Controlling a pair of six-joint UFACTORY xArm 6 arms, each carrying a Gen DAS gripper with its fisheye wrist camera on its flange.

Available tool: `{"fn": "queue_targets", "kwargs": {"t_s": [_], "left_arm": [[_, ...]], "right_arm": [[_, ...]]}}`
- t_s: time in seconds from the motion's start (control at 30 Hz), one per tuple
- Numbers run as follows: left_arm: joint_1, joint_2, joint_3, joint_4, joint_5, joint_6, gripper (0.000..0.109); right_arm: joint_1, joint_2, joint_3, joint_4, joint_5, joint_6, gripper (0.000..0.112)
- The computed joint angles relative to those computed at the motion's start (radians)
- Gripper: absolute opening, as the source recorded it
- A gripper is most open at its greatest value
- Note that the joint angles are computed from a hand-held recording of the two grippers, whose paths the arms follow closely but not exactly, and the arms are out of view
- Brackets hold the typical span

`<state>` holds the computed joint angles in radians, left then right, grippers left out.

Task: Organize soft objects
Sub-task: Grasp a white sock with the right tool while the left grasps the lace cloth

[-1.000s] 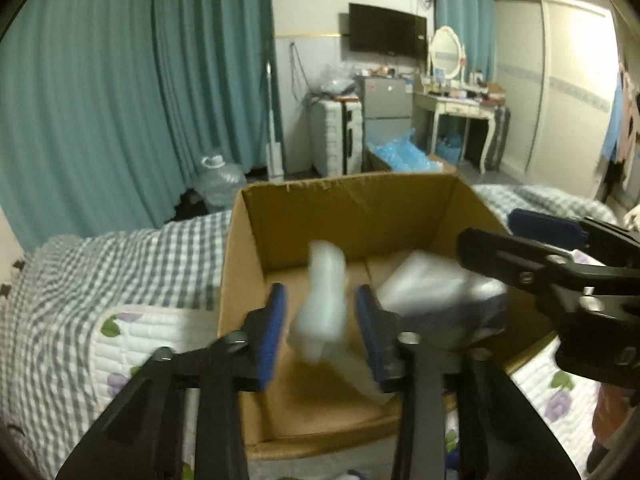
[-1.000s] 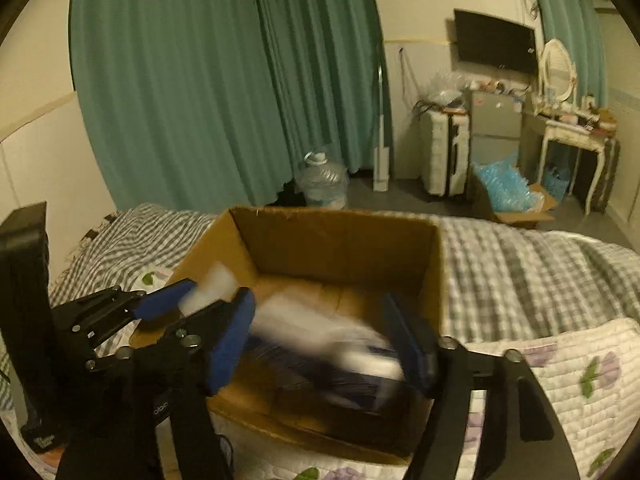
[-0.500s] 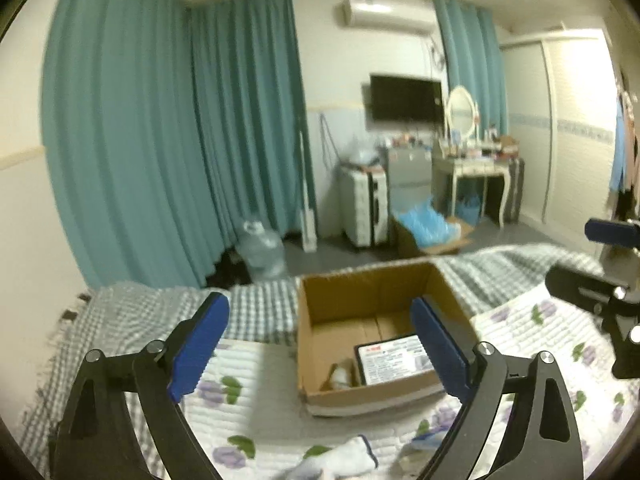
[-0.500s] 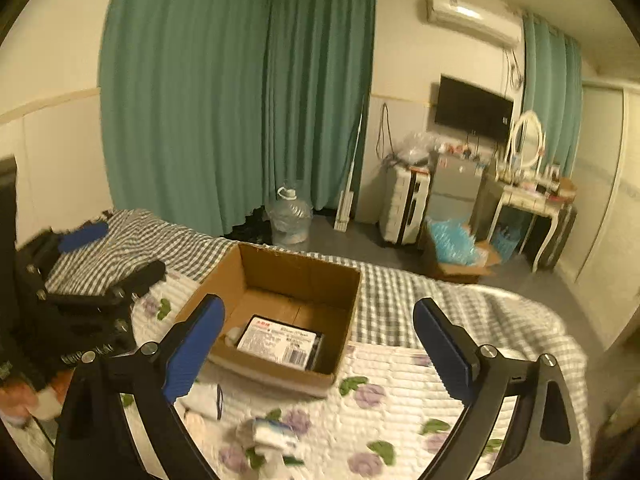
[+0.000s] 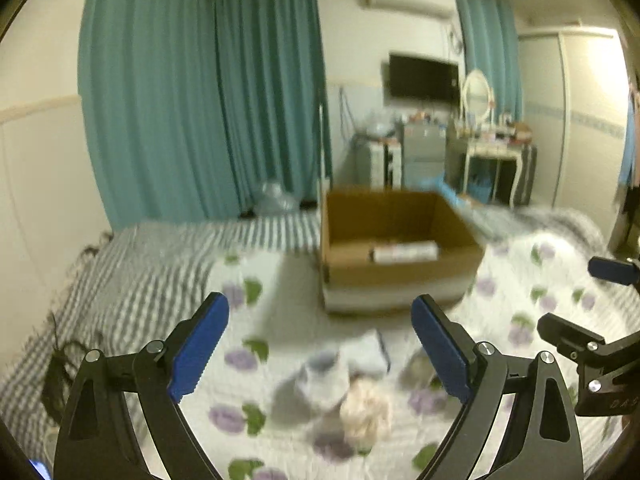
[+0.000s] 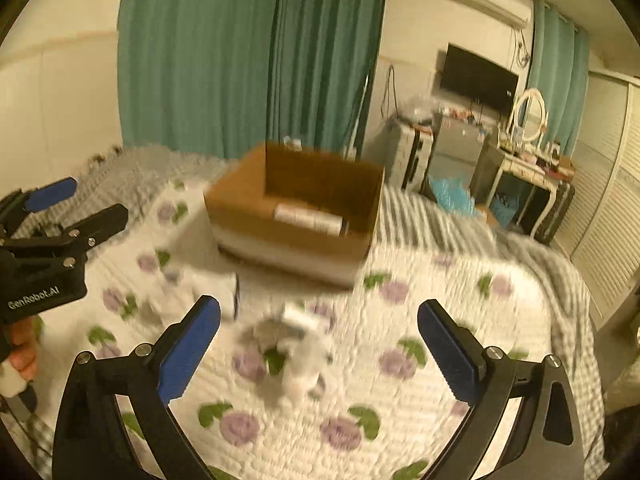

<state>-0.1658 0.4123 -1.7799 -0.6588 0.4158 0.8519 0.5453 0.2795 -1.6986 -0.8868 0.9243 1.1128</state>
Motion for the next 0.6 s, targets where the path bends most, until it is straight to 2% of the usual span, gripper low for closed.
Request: {"fn": "queue_targets", "kwargs": {"t_s": [0.07,0.2,0.27,0.3,0.33,0.43,0.6], "left_arm": [[-0.001,-0.008,0.053,-0.006,0.002,0.019,0.094],[-0.007,0.022,0.095,0.074,0.03,-0.037,0.094],[-0.015,0.042,0.102,0.15,0.04,-0.089,0.094],[-0.016,0.046,0.107,0.164,0.044,-0.096,0.094],[-0.018,0.051,0.114,0.18,0.049,-0.108,0.094],[-0.015,0.068,0.106,0.193,0.107,-0.103,0.094],[-0.02,0.109,0.072,0.221,0.125,-0.118,0.092]], "right_arm": [[0.011,0.011,0.035,-0.022,0.028,0.035,0.1],[-0.01,0.068,0.041,0.072,0.01,-0.022,0.098],[-0.017,0.095,0.029,0.109,0.004,-0.047,0.077],[-0.021,0.113,0.015,0.134,0.002,-0.072,0.059],[-0.027,0.126,0.005,0.162,-0.011,-0.092,0.057],[-0.046,0.151,-0.002,0.233,-0.055,-0.132,0.057],[-0.068,0.209,-0.054,0.309,-0.054,-0.17,0.057]]}}
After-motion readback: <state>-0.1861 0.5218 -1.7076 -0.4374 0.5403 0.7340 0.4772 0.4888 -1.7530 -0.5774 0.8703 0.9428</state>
